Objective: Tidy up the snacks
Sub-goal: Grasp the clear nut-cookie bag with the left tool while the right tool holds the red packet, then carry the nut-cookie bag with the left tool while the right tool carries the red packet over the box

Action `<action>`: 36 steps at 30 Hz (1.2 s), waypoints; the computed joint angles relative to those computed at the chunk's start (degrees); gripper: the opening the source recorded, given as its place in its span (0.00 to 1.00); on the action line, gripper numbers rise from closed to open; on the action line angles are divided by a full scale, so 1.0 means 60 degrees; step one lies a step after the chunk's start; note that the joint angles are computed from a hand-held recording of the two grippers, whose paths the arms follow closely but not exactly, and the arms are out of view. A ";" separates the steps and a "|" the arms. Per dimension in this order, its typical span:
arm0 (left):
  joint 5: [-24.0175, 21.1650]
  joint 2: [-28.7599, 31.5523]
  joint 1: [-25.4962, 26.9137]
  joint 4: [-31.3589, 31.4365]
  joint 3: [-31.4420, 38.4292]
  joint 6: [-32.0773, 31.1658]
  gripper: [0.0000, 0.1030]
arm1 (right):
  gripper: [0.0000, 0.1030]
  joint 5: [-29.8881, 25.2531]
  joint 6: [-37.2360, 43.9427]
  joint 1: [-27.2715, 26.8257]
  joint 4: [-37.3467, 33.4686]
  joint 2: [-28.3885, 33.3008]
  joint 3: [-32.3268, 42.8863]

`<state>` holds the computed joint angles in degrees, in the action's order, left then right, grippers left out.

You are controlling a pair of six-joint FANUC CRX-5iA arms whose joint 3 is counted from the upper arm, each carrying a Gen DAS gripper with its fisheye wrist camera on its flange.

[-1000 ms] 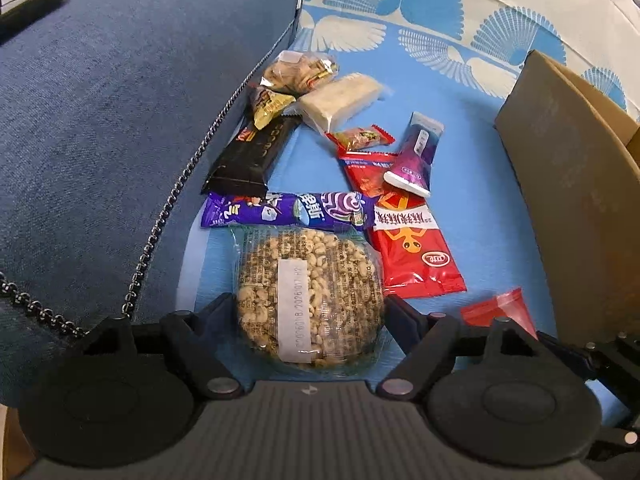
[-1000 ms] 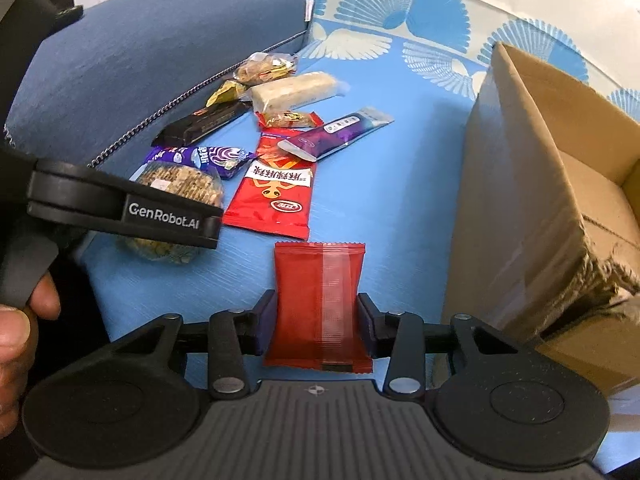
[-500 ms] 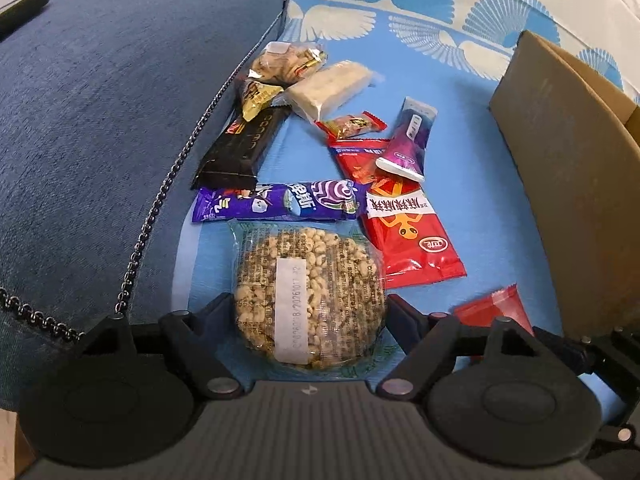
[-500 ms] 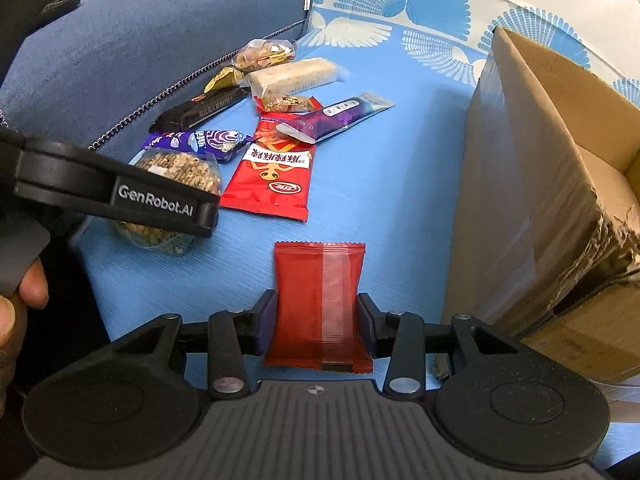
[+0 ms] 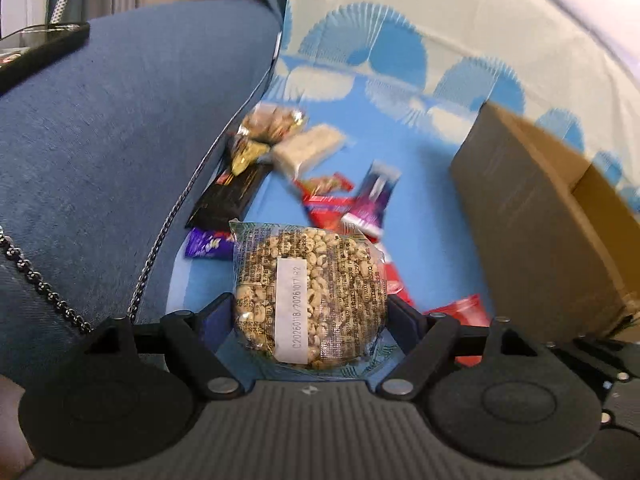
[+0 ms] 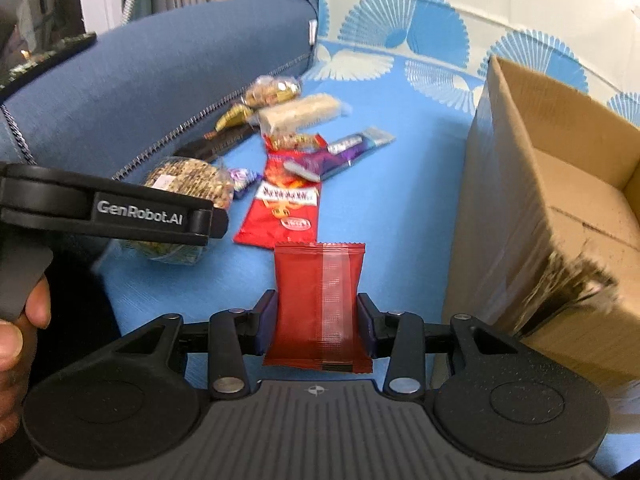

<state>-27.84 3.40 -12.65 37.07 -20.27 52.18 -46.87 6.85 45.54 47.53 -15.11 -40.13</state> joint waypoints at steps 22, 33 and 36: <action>0.0831 -0.0843 -0.0325 0.3123 -0.1323 -0.2586 0.81 | 0.42 -0.0016 0.1205 -0.1275 0.1673 -0.2929 -0.0375; 0.0207 -0.1199 -0.0282 0.1687 -0.0964 -0.1867 0.81 | 0.42 0.0019 0.0100 -0.2940 0.1904 -0.3652 -0.1228; -0.0017 -0.1180 -0.0351 0.1257 -0.0733 -0.1598 0.81 | 0.42 0.0054 -0.0321 -0.3002 0.2318 -0.3630 -0.1367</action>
<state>-27.94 -3.68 -14.75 44.61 -24.67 42.60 -46.55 4.93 27.53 61.44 -36.89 -48.33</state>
